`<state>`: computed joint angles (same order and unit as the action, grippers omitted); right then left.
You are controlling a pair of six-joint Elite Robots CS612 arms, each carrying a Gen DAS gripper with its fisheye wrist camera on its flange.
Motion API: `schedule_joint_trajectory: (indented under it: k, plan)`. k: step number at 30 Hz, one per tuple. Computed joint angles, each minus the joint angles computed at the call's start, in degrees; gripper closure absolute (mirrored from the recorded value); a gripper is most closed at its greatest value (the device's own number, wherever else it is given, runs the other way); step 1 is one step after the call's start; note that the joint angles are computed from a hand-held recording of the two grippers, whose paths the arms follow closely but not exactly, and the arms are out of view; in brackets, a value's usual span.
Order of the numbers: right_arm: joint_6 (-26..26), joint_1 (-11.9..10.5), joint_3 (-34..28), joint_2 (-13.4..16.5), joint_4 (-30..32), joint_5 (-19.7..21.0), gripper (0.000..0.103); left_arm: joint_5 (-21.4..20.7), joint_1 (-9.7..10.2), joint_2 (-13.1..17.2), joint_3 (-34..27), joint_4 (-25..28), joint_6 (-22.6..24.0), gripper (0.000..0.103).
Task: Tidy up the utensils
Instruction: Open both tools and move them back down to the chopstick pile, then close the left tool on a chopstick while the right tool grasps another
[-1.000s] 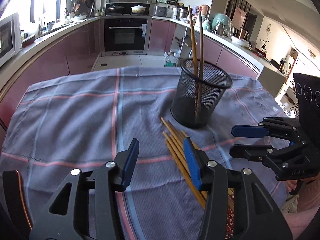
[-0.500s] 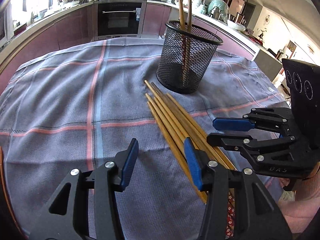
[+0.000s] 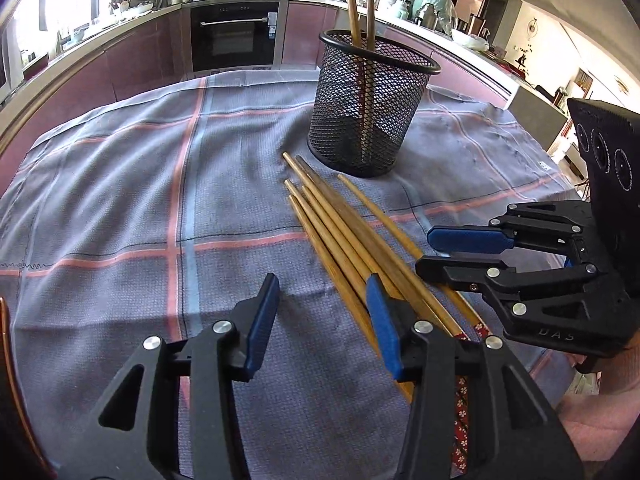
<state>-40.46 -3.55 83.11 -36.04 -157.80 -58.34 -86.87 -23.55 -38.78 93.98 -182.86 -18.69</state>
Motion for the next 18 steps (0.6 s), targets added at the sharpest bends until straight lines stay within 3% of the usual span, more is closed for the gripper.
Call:
schedule_joint_trajectory:
  k: [10, 18]
  plan:
    - [-0.22, 0.01, 0.05, 0.03, -0.44, -0.53, 0.085, -1.36, 0.69, -0.47, 0.41, 1.20, 1.27, 0.073]
    - [0.02, 0.78, -0.37, 0.39, -1.82, -1.77, 0.081, -1.18, 0.75, -0.13, -0.53, 2.27, 0.83, 0.072]
